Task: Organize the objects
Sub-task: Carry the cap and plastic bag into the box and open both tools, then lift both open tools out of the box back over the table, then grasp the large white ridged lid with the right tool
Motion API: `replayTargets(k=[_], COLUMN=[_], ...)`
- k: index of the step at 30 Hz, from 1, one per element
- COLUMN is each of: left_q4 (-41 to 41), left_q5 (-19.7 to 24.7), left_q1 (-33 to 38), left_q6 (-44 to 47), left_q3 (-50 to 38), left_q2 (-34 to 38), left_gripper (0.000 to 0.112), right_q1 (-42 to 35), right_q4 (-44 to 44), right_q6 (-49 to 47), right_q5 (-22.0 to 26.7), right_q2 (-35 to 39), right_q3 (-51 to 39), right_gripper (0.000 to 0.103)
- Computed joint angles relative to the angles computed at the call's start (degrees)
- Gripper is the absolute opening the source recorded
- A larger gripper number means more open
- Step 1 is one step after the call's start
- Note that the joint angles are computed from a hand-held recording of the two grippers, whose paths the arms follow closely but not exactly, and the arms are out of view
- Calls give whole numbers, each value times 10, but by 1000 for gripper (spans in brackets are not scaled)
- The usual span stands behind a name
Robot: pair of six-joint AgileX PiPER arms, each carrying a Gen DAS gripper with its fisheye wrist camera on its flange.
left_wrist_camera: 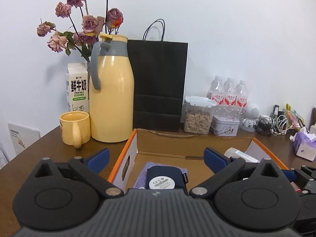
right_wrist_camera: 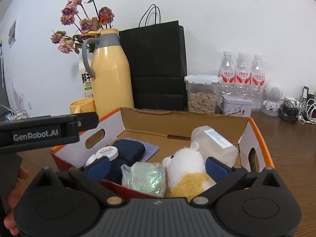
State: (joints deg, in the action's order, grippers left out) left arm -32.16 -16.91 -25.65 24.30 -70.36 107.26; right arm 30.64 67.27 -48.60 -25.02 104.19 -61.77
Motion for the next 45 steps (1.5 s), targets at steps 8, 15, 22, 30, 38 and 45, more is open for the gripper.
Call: replayTargets(k=[8, 15, 22, 30, 38, 45], left_q4=[86, 98, 54, 34, 27, 49], left_q5=[25, 40, 63, 77, 92, 99], left_q1=[6, 14, 26, 44, 58, 56], left_q6=[-89, -88, -26, -6, 1, -18], left_q3=[41, 84, 130, 187, 229, 239], left_q2=[-56, -101, -137, -171, -193, -197], left_gripper=[103, 103, 103, 103, 103, 103], right_q1=[19, 41, 63, 76, 78, 56], right_q4=[-23, 18, 66, 109, 101, 55], right_q6=[18, -18, -34, -36, 1, 27], right_q5=[-42, -65, -82, -76, -59, -27], right_q2=[-56, -117, -171, -209, -203, -171], right_q3=[52, 112, 182, 257, 298, 272], right_gripper=[103, 103, 103, 103, 102, 82])
